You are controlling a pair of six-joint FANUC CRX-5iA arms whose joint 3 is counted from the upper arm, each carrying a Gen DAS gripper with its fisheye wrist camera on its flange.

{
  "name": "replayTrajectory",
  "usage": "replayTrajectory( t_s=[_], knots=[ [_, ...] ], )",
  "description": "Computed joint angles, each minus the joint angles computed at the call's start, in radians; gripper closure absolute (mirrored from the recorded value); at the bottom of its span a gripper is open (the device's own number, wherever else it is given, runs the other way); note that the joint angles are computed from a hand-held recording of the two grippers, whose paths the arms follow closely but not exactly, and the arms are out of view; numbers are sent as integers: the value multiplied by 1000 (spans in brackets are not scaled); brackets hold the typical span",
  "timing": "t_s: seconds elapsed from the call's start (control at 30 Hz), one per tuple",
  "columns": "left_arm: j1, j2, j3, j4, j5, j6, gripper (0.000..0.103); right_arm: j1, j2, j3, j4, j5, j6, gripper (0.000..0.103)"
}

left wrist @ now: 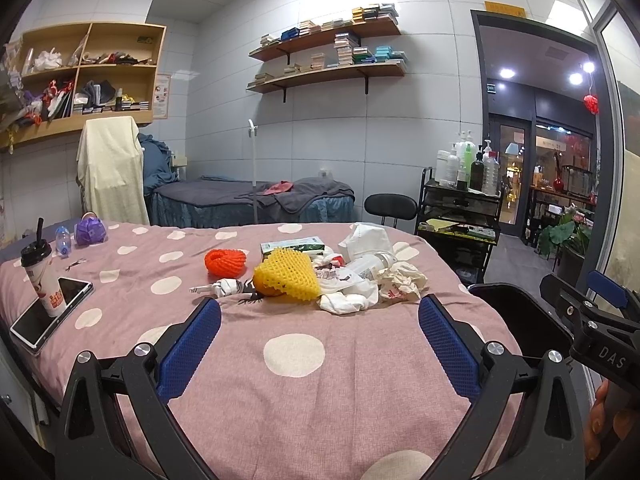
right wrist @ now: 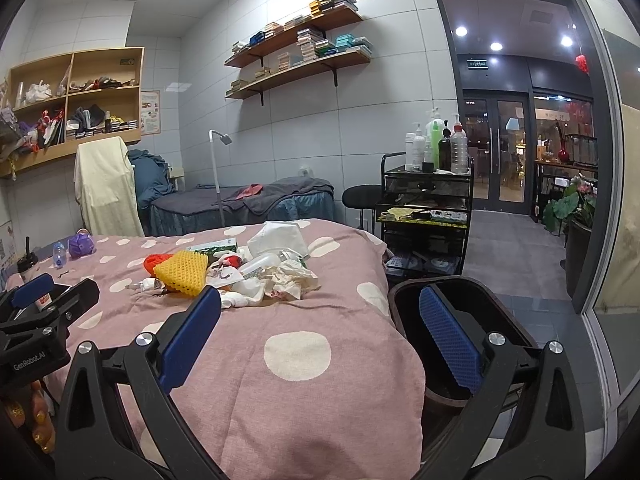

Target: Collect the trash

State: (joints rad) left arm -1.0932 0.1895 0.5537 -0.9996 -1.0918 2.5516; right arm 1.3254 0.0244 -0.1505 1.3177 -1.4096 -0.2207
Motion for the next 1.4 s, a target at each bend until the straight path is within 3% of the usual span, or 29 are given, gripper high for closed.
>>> replayTrajectory(
  t_s=[0.57,0.9,1.1,1.4],
  knots=[
    [27,7,16,62,-11,-41,6,-6,-1,-3,-19,15,6,5],
    [55,15,18,118,-20,-77,6,-21,1,30,-118,63,87,5],
    [149,23,1,295,16,-221,6,-85,7,59,-221,217,176,5],
    [332,42,-31,609,77,-419,6,-183,82,217,-451,299,469,5]
  ],
)
